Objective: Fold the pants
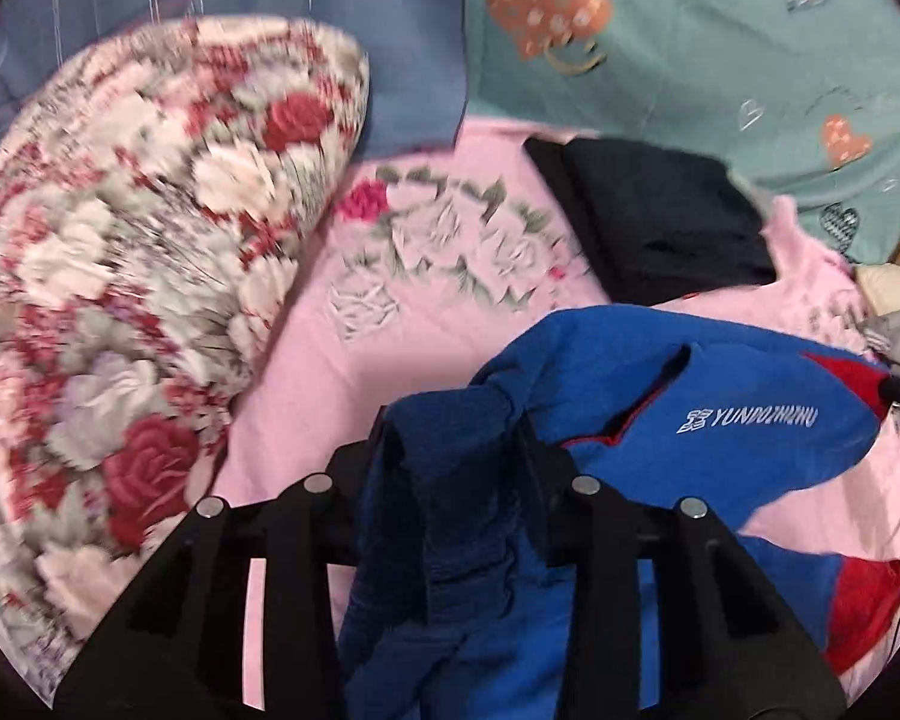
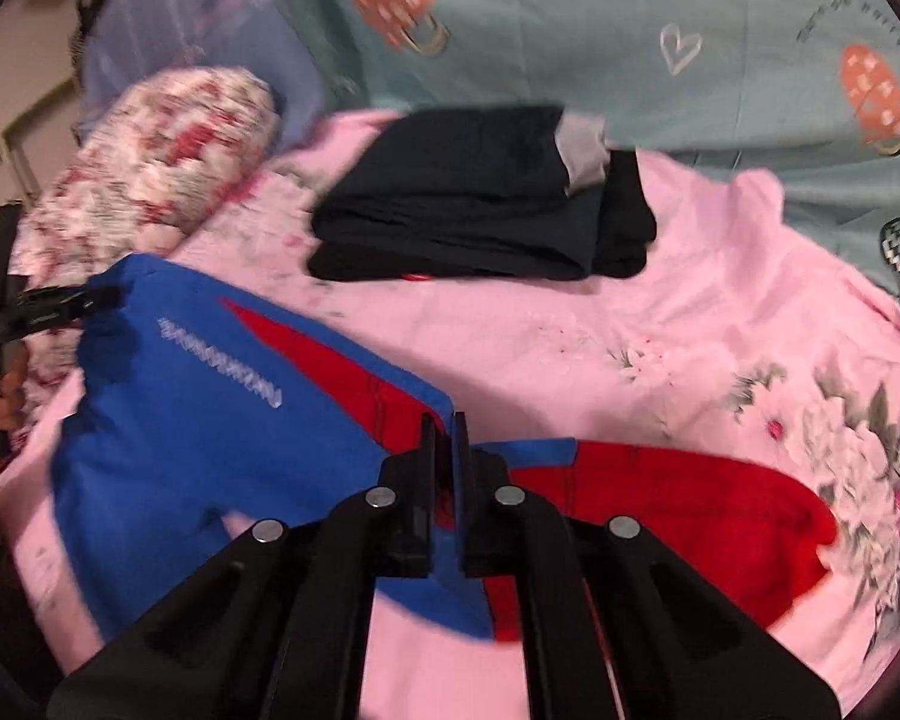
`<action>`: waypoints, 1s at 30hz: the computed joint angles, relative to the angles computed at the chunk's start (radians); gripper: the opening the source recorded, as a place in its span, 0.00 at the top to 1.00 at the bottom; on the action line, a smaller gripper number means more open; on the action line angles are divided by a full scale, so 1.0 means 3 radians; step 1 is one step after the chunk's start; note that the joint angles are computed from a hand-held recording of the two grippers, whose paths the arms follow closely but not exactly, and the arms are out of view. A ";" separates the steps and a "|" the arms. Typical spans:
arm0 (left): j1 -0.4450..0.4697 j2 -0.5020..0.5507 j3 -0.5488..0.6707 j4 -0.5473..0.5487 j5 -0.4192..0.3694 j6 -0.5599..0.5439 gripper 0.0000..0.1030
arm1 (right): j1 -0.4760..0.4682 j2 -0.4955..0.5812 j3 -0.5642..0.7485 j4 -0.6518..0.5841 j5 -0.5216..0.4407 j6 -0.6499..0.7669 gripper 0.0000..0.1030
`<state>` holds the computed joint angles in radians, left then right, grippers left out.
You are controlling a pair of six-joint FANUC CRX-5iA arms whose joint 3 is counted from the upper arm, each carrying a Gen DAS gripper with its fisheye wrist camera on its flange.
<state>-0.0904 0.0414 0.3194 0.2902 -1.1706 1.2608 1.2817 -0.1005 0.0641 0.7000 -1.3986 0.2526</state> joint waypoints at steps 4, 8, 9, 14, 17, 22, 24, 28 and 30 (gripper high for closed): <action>0.0249 -0.0471 -0.0566 0.0371 0.0054 -0.0331 0.62 | 0.0666 -0.0233 -0.0311 0.0123 0.0003 -0.0677 0.96; 0.0477 -0.0787 -0.1043 0.0424 -0.0151 -0.0479 0.52 | 0.0938 -0.0060 -0.0443 -0.0033 0.0088 -0.1086 0.95; 0.0534 -0.0815 -0.1111 0.0433 -0.0228 -0.0502 0.49 | 0.0957 -0.0007 -0.0451 -0.0112 0.0111 -0.1136 0.94; 0.0868 -0.0942 -0.1269 0.0553 -0.0583 -0.0517 0.23 | 0.1051 0.0123 -0.0447 -0.0245 0.0198 -0.1238 0.57; 0.0969 -0.1015 -0.1266 0.0552 -0.0676 -0.0573 0.17 | 0.1112 0.0092 -0.0479 -0.0069 0.0166 -0.1373 0.53; 0.1065 -0.1036 -0.1150 0.0428 -0.0825 -0.0471 0.11 | 0.1194 -0.0008 -0.0569 0.0041 0.0016 -0.1643 0.53; 0.1109 -0.1022 -0.1094 0.0382 -0.0878 -0.0404 0.11 | 0.1244 -0.0054 -0.0613 0.0078 -0.0077 -0.1754 0.53; 0.1185 -0.1013 -0.1014 0.0430 -0.0863 -0.0327 0.11 | 0.1263 -0.0104 -0.0683 0.0184 -0.0136 -0.1896 0.53; 0.1136 -0.0972 -0.0960 0.0463 -0.0868 -0.0296 0.11 | 0.1247 -0.0127 -0.0714 0.0240 -0.0128 -0.1949 0.53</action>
